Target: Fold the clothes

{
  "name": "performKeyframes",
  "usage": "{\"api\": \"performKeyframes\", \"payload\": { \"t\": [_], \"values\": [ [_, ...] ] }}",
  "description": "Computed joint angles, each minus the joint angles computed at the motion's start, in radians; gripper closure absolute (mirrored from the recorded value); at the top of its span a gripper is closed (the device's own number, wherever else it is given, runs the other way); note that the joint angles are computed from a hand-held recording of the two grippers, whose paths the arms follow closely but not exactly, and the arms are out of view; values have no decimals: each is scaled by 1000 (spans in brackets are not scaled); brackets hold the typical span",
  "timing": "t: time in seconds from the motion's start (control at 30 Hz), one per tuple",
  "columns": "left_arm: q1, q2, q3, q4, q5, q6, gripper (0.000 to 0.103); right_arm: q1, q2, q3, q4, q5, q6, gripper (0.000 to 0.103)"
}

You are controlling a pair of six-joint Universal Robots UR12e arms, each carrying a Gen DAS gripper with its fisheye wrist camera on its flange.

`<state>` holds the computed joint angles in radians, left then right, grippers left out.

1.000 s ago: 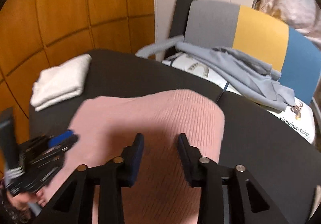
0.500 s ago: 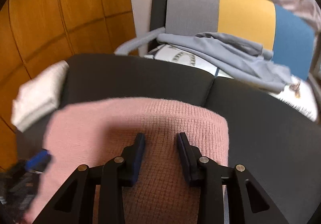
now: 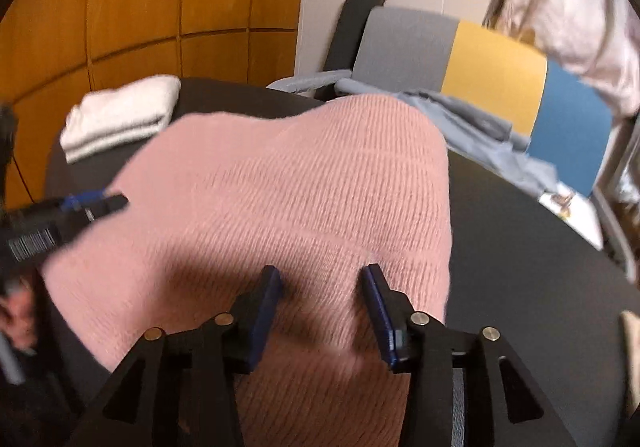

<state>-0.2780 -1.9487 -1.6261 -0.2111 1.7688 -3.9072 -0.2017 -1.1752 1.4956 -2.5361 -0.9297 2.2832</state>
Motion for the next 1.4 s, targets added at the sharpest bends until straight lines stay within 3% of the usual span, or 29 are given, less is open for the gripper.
{"api": "performKeyframes", "payload": {
  "t": [0.03, 0.13, 0.23, 0.3, 0.43, 0.6, 0.77, 1.13, 1.23, 1.4],
  "values": [
    [18, 10, -15, 15, -58, -60, 63, 1, -1, 1, 3, -4, -10, 51],
    [48, 19, -9, 8, -115, -132, 62, -1, 7, -15, 33, 7, -17, 47],
    [77, 12, 12, 0, -175, -148, 50, -11, 2, -11, 65, 39, -8, 40],
    [108, -1, 26, 3, -284, -157, 49, -13, 4, -13, 75, 50, -7, 39],
    [156, -32, 68, -87, -460, -167, 49, -17, 3, -13, 91, 64, -15, 36],
    [185, -71, 77, -6, -595, -169, 49, -24, 7, -25, 134, 90, -22, 34],
    [192, -98, 120, -44, -654, -53, 49, -29, 11, -36, 176, 112, -34, 31],
    [211, -130, 156, -46, -751, -52, 49, -40, 17, -55, 243, 152, -46, 28],
    [216, -142, 176, -78, -778, 2, 50, -43, 16, -54, 254, 160, -48, 28],
    [201, -150, 207, -132, -747, 54, 50, -48, 19, -62, 285, 177, -55, 28]
  ]
}}
